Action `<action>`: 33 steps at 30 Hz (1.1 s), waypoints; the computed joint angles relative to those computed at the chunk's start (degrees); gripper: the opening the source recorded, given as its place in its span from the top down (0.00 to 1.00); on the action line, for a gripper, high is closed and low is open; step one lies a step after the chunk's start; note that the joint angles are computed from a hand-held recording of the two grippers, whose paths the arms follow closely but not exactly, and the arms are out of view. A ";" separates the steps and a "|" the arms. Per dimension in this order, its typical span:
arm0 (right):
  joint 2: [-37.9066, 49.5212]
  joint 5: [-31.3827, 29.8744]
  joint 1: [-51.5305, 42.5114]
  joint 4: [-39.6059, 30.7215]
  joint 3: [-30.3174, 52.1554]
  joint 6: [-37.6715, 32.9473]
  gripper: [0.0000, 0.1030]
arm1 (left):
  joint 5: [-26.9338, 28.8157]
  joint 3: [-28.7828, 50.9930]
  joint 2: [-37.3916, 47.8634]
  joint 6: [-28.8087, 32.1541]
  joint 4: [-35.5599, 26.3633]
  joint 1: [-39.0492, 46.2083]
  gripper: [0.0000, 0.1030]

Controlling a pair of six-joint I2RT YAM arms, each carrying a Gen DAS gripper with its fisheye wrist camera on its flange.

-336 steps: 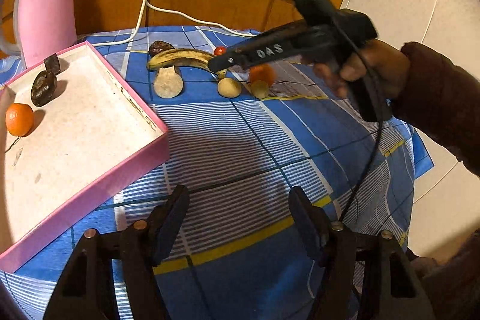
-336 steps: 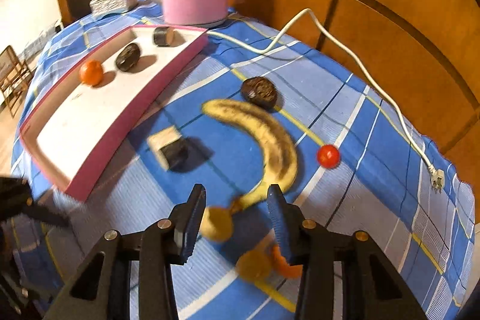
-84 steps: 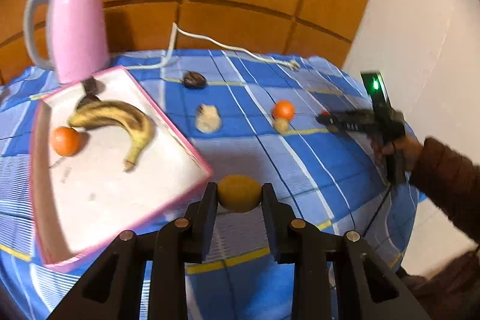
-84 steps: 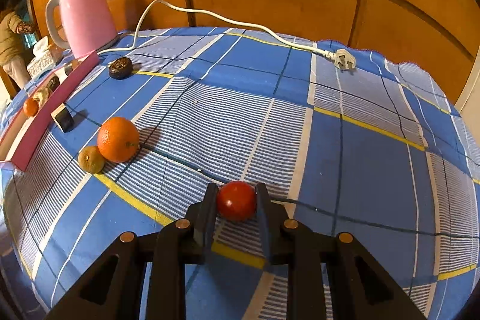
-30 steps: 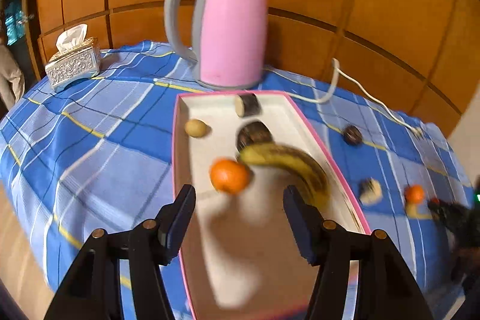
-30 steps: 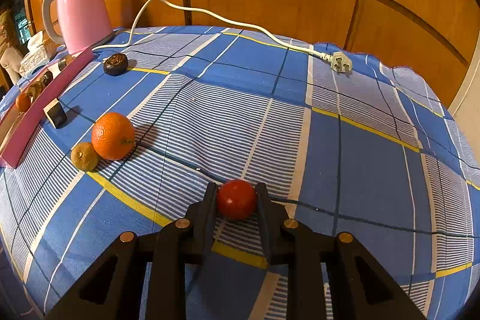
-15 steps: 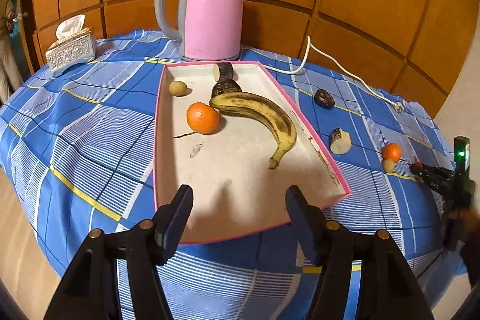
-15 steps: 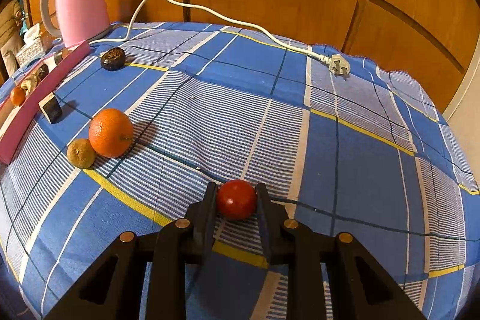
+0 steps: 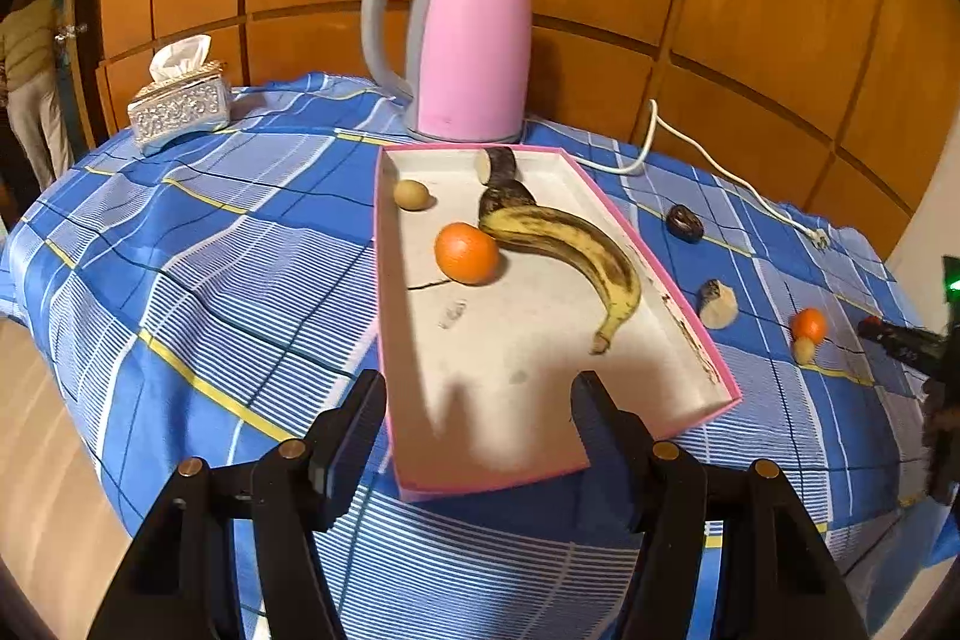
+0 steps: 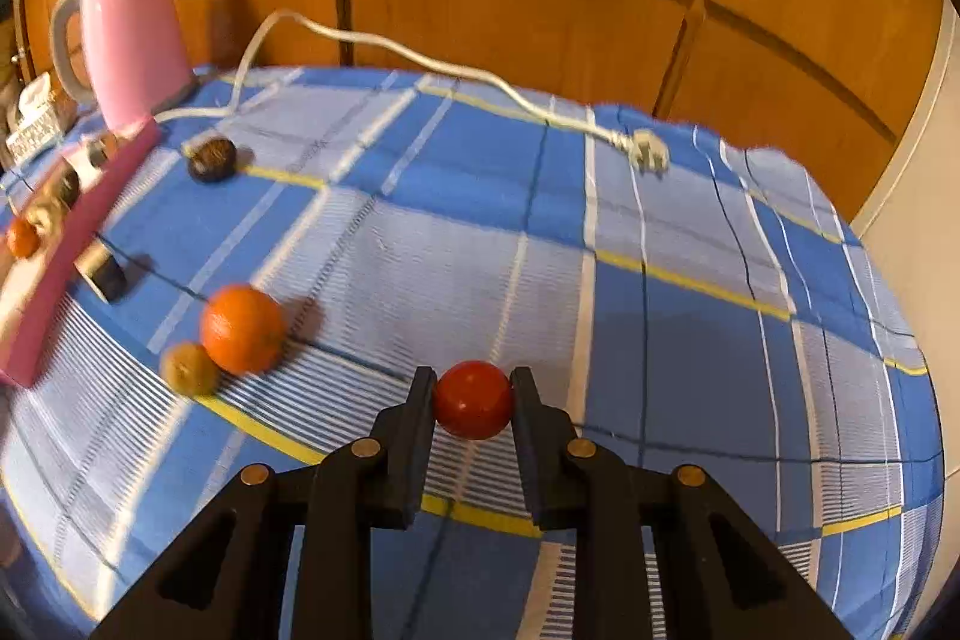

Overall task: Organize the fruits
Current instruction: 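Carry the red tomato with the right gripper into the tray and release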

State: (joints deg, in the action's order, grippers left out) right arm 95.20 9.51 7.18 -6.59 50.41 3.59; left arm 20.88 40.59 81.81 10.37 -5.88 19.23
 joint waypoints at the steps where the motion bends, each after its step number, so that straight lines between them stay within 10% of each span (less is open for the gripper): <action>1: -1.04 -0.22 0.83 -0.67 0.36 -0.15 0.76 | 0.28 -0.01 -0.02 0.01 0.29 0.30 0.37; 14: 5.53 -7.88 16.74 -9.43 19.81 -0.12 0.76 | -0.12 -1.20 0.72 -0.04 2.11 -0.40 0.37; 33: 51.57 -11.28 24.60 -34.31 86.14 7.42 0.68 | 0.66 -1.34 3.08 -0.59 4.05 0.36 0.37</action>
